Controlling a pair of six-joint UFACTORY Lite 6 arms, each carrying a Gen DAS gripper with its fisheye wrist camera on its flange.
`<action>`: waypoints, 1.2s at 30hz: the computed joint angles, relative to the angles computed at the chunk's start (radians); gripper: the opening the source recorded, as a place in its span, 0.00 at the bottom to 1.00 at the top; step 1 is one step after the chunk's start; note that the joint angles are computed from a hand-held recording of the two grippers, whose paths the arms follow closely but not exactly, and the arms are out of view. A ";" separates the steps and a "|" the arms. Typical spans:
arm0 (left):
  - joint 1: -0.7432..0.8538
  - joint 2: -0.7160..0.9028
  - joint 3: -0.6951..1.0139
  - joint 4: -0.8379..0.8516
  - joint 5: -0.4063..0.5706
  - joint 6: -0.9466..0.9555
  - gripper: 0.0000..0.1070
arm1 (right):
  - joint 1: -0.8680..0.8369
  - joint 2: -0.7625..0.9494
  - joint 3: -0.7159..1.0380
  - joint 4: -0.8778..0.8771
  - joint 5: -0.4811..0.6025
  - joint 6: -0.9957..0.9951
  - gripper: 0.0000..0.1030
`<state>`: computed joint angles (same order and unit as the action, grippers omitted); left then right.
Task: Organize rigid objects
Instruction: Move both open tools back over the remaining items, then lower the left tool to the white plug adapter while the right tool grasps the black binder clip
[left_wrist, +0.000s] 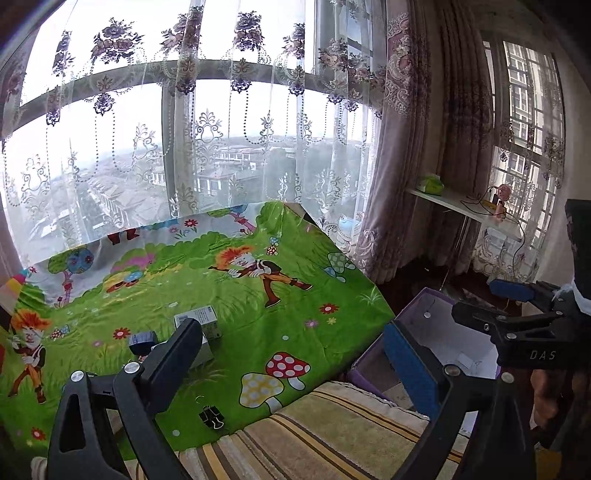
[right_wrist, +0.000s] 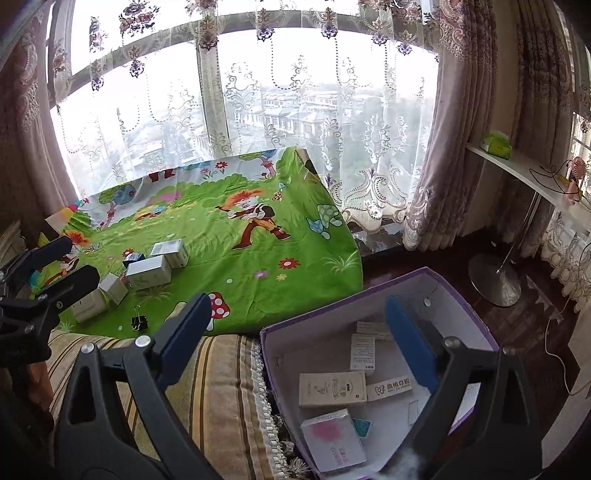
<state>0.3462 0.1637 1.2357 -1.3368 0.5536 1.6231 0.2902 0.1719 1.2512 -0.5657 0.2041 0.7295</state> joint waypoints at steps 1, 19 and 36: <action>0.012 0.016 0.015 0.007 -0.001 -0.012 0.93 | 0.008 0.004 0.001 0.005 -0.004 -0.007 0.93; 0.277 0.519 0.590 0.532 0.113 -0.662 0.91 | 0.089 0.133 0.069 0.512 0.006 -0.495 0.93; 0.288 0.608 0.572 0.859 -0.137 -0.276 0.91 | 0.197 0.443 0.447 0.729 0.192 -0.716 0.93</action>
<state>0.6339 0.7713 1.8073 -0.4777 0.4162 1.3468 0.4869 0.6147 1.6980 0.1630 0.3960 0.0136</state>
